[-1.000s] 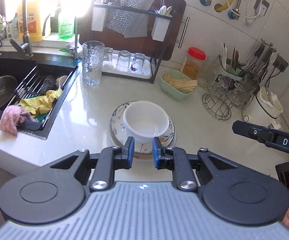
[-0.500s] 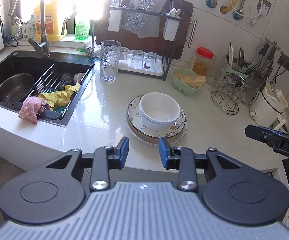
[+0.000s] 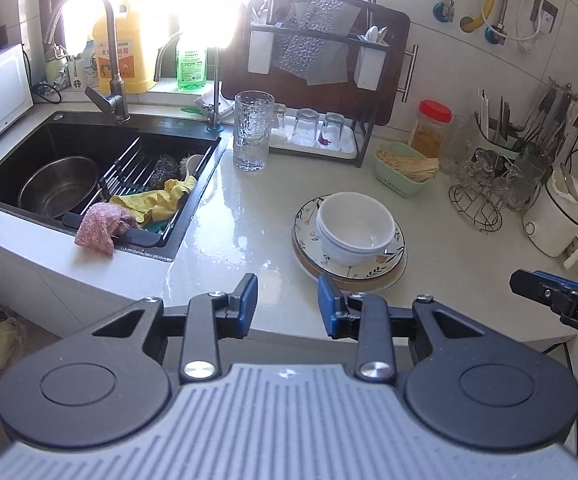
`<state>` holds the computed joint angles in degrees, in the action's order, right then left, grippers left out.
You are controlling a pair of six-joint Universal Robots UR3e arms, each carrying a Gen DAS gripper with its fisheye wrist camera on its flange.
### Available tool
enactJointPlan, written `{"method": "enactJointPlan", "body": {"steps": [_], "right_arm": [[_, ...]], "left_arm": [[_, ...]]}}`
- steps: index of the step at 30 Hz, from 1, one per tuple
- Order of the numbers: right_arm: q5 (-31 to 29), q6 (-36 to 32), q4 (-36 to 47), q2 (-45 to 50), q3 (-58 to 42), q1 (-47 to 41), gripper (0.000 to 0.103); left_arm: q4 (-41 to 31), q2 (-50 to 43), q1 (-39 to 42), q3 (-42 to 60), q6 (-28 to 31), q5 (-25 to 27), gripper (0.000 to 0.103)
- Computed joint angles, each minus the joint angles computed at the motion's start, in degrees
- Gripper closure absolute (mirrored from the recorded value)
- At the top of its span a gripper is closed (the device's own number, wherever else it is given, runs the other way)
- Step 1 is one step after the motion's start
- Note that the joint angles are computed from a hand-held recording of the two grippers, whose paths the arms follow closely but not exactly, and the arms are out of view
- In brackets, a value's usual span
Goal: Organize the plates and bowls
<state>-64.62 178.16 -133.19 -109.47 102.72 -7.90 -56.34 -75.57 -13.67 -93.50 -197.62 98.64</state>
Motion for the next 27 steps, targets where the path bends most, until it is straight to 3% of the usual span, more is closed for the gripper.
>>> {"method": "enactJointPlan", "body": {"steps": [8, 23, 25, 26, 27], "right_arm": [[-2.23, 0.31, 4.09, -2.43, -1.13, -0.03, 0.063], [-0.97, -3.37, 8.06, -4.71, -2.02, -1.36, 0.063], [-1.82, -3.21, 7.98, -4.02, -2.36, -0.65, 0.054], [-1.92, -3.37, 7.54, -3.86, -2.13, -0.49, 0.032], [-2.15, -3.58, 6.79, -3.72, -1.82, -0.27, 0.017]], "left_arm": [[-2.23, -1.54, -3.00, 2.55, 0.34, -0.24, 0.065], [-8.55, -1.85, -6.58, 8.16, -2.97, 3.10, 0.064], [-7.95, -1.30, -5.87, 7.46, -2.68, 1.50, 0.045], [-7.63, -1.48, -6.16, 7.30, -2.95, 2.14, 0.031], [-7.79, -1.99, -6.76, 7.58, -3.22, 3.44, 0.023]]}}
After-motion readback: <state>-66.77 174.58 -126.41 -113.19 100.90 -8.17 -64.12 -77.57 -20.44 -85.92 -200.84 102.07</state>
